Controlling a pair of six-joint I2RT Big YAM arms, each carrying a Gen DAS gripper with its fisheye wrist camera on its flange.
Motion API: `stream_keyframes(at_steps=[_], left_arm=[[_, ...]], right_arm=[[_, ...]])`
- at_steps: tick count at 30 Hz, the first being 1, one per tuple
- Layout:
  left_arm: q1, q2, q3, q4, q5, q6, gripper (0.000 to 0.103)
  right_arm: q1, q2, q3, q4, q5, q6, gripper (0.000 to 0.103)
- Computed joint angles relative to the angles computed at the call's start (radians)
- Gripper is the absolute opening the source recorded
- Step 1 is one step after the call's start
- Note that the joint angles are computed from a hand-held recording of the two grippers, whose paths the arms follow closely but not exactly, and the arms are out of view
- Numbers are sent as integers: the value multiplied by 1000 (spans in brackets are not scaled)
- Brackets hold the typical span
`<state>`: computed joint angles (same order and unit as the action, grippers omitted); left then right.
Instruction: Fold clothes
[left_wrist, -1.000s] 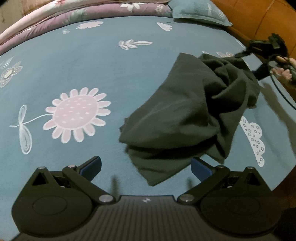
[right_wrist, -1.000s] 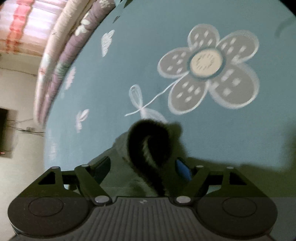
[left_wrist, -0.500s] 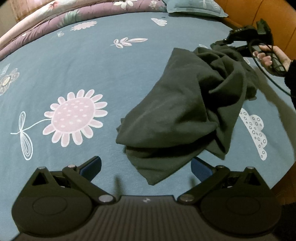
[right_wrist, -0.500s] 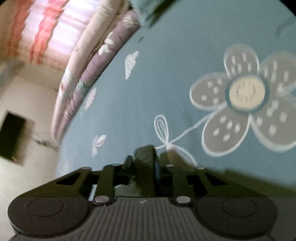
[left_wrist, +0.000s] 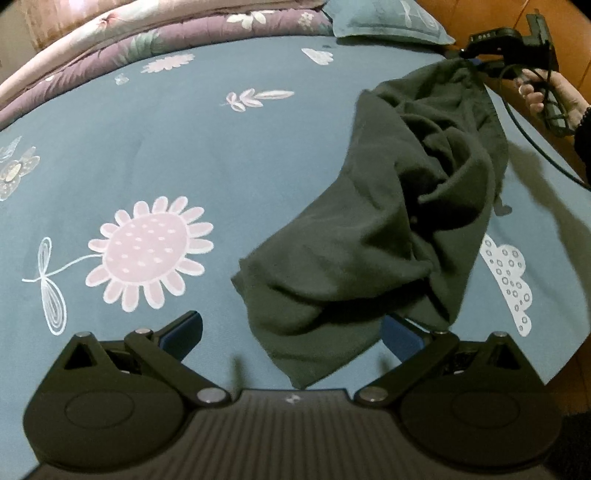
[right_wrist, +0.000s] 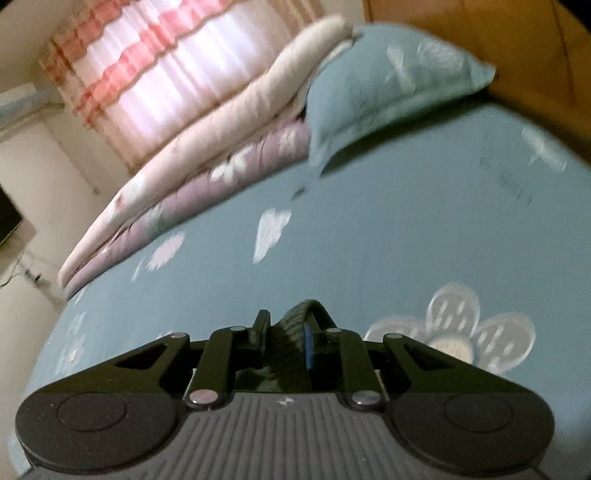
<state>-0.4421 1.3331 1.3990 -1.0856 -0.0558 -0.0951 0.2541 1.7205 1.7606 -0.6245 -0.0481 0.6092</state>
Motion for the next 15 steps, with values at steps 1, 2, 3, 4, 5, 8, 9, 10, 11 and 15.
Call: stream_keyframes(at_steps=[1,2,3,4,5,8,9,10,11,15], left_arm=[[1,-1,1,2,-3,-1,102],[2,-1,1,4,-6,-3,102],[1,-1,1,5,-10,-5,102],[1,-2,1,5,-11,-8,102],[2,-2,-1,6,-11,-9,102],[3,1,-4,8,-10,-11,102],[4,3,-6,12,-11,-9,102],[6,3,-9,21,-10,-4,102],[8,2,-14,36,-8,4,102],[20,0,-51,125,4,47,102]], right_arm=[[-3,12,22,-18,15,-7,23],[-9,34,57,-69,11,-3,24],[-10,52,84,-113,30,10,29],[-9,61,98,-141,42,8,31],[-8,71,112,-170,53,6,31],[3,52,82,-155,41,3,35],[13,47,82,-166,39,-12,35],[24,43,82,-178,36,-27,36],[37,34,81,-198,26,-47,37],[111,-5,64,-257,-14,-133,42]])
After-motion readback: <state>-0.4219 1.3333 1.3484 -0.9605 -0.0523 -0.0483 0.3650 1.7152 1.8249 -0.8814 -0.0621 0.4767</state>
